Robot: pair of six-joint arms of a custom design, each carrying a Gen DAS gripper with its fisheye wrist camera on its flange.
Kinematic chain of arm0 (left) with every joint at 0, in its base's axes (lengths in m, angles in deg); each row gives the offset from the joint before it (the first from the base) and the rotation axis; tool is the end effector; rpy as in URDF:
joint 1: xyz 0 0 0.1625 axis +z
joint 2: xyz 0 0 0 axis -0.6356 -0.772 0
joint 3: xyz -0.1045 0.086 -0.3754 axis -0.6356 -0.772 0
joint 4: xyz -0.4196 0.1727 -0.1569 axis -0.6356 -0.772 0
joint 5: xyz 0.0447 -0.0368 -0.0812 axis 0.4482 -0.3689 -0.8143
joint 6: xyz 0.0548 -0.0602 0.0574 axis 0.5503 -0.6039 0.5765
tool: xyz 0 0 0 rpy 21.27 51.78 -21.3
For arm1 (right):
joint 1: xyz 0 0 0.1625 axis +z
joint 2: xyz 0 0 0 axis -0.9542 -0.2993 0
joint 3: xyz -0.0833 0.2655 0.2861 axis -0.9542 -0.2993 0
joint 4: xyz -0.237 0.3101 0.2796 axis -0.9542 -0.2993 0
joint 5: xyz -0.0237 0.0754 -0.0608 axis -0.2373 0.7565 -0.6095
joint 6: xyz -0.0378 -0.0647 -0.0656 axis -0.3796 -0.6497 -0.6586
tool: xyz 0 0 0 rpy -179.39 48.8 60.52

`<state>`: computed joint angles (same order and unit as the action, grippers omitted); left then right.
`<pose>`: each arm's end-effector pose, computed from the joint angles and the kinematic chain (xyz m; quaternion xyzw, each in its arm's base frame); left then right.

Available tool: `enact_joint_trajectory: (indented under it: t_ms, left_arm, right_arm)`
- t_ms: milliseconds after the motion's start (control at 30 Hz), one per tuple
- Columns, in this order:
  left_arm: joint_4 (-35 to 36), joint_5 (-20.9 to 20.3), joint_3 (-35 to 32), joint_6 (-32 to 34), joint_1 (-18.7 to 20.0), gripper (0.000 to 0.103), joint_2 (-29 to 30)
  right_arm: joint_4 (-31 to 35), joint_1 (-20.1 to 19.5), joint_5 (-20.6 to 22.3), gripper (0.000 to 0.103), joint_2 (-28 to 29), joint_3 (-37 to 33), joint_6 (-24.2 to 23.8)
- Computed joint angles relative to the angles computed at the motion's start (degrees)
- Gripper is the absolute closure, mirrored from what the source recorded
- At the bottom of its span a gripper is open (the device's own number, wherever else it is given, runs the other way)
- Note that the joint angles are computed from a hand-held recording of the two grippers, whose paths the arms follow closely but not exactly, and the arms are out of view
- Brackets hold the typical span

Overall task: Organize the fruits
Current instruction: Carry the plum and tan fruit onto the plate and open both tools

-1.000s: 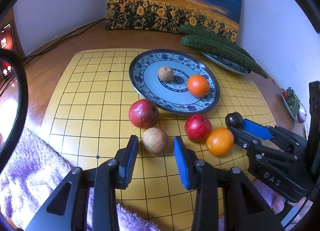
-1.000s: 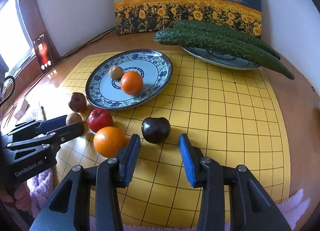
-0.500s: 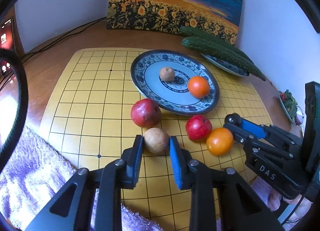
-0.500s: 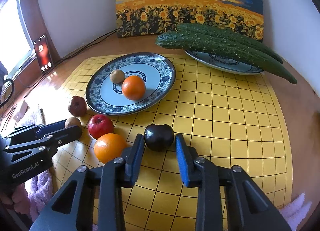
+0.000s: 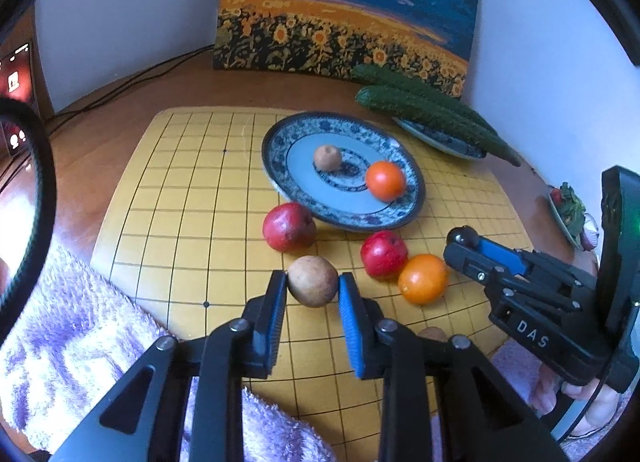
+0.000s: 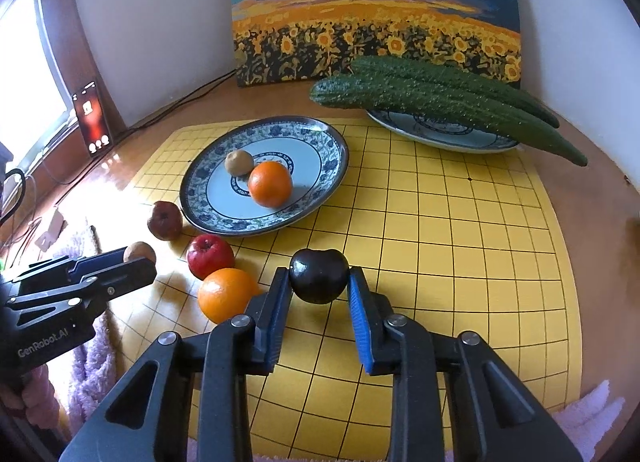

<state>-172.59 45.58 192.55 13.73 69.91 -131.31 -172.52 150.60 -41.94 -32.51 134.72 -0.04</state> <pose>-0.1904 -0.3581 -0.0272 0.0112 0.8925 -0.3358 0.3009 0.0308 -0.4296 0.1067 0.3297 -0.8986 0.1977 0.2113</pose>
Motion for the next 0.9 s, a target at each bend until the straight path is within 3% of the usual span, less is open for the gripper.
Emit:
enact_joint_trajectory:
  t_ms: [367,900]
  left_arm:
    - [-0.88,1.93,-3.57,6.48,1.84,0.075,0.7]
    - [-6.07,2.03,-9.49,16.08,7.64,0.075,6.27]
  right_arm:
    - [3.01,1.8,0.34,0.073,-1.55,-1.22,0.79]
    - [3.61,6.0,-1.49,0.073,5.4,-7.67,2.4]
